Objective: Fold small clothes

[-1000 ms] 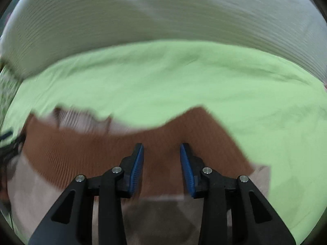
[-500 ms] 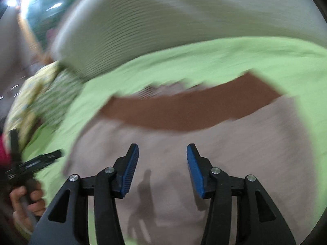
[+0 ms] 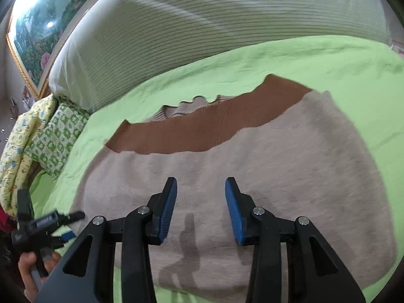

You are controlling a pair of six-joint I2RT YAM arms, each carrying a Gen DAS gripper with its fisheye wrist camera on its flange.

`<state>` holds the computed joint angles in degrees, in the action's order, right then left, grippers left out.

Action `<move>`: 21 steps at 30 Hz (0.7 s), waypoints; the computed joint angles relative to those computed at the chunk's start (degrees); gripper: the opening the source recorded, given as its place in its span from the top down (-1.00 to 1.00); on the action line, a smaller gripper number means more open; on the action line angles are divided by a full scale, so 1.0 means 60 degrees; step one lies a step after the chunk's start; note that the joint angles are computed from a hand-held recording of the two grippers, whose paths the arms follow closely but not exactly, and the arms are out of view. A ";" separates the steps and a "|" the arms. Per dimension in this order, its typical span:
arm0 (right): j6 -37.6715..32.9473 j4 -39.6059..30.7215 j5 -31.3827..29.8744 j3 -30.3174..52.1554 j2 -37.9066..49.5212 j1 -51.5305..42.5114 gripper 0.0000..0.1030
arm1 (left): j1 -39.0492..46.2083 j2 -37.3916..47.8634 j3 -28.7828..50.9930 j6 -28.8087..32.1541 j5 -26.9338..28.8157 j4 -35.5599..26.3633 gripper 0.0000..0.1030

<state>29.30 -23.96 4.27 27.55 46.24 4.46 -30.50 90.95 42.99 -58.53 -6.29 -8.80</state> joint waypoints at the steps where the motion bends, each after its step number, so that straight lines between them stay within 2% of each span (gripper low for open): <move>1: 0.0079 0.0130 -0.0194 -0.0074 0.0081 -0.0156 0.20 | 0.0114 0.0203 0.0170 0.0096 0.0057 0.0130 -0.65; 3: 0.0158 0.0260 -0.0329 -0.0274 0.0033 -0.0371 0.20 | 0.0155 0.0410 0.0300 0.0268 0.0160 0.0483 -0.61; 4: 0.0044 0.0229 -0.0441 -0.0392 -0.0081 -0.0588 0.20 | 0.0095 0.0427 0.0260 0.0454 0.0168 0.0827 -0.34; 5: -0.0132 0.0176 -0.0670 -0.0518 -0.0248 -0.0875 0.20 | 0.0136 0.0552 0.0279 0.0677 0.0269 0.1084 0.08; 7: -0.0301 0.0307 -0.0711 -0.0739 -0.0292 -0.1024 0.20 | -0.0076 0.0659 0.0483 0.0966 -0.0054 0.0936 0.25; 8: -0.0473 0.0430 -0.0737 -0.0826 -0.0117 -0.1158 0.20 | -0.0221 0.0682 0.0619 0.1027 -0.0410 0.0734 0.44; 10: -0.0691 0.1045 -0.0884 -0.1199 0.0085 -0.1336 0.21 | -0.0428 0.0595 0.0774 0.1075 -0.0822 0.0424 0.60; 12: -0.0651 0.1052 -0.0593 -0.1204 0.0069 -0.1107 0.21 | -0.0596 0.0203 0.0712 0.1044 -0.1007 0.0364 0.66; 14: -0.0527 0.1007 -0.0884 -0.1282 -0.0174 -0.1315 0.21 | -0.0888 -0.0113 0.0918 0.1219 -0.1250 0.0114 0.71; 18: -0.0042 0.0850 -0.3592 -0.1797 -0.1356 -0.3464 0.20 | -0.1917 -0.0427 0.1956 0.1931 -0.1567 -0.0194 0.75; 21: -0.0306 0.0273 -0.4919 -0.1941 -0.2029 -0.4722 0.20 | -0.2958 0.0163 0.3320 0.2531 -0.1409 -0.0196 0.76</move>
